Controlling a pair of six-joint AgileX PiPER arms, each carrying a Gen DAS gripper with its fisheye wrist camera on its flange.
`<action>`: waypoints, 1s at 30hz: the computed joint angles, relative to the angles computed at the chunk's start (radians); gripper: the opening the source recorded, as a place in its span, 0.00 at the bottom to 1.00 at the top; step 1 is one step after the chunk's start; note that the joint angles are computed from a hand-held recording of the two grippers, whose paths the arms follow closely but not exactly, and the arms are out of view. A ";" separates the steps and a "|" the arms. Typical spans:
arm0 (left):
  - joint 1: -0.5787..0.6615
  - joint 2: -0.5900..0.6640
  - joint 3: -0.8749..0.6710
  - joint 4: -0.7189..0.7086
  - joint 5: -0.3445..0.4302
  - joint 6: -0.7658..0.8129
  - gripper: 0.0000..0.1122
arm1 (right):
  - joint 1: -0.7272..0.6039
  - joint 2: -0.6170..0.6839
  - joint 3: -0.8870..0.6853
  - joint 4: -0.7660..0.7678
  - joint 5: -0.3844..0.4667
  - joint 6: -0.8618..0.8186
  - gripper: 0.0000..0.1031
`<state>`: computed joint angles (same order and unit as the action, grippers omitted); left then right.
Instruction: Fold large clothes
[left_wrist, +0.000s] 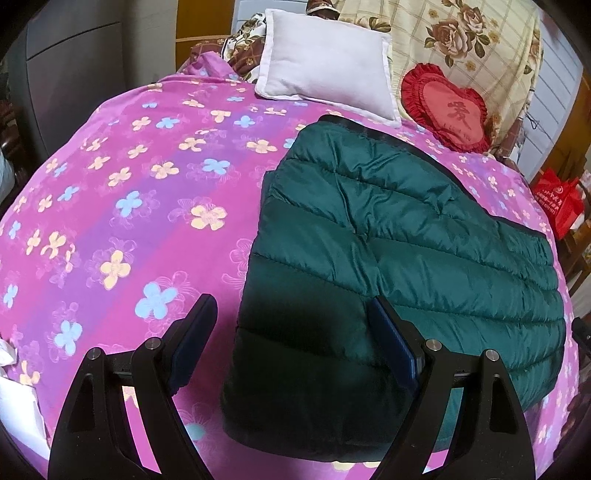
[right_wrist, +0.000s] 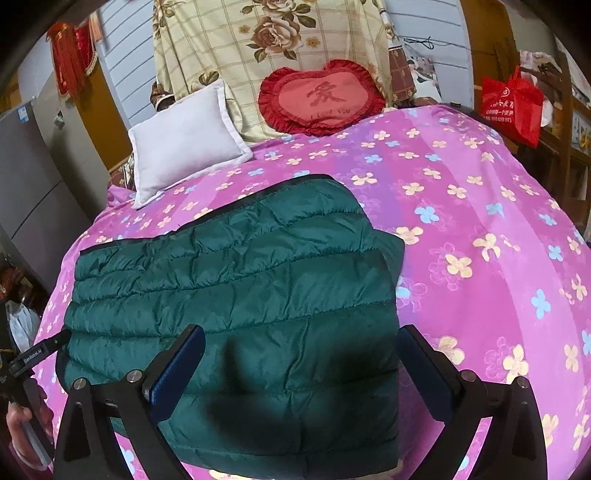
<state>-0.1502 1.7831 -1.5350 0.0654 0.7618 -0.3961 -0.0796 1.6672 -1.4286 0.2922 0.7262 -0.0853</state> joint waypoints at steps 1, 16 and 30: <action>0.002 0.001 -0.001 -0.004 0.001 0.002 0.75 | -0.001 0.001 0.000 0.002 0.001 -0.002 1.00; 0.012 0.016 -0.012 -0.031 0.002 0.025 0.75 | -0.006 0.011 0.003 0.012 -0.002 -0.013 1.00; 0.157 0.112 -0.078 -0.431 0.042 0.309 0.79 | -0.116 0.179 -0.136 0.167 0.120 -0.100 1.00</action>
<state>0.0064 1.8952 -1.6128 -0.3659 0.8039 -0.0866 -0.1959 1.8459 -1.5646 0.4597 0.8459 -0.1856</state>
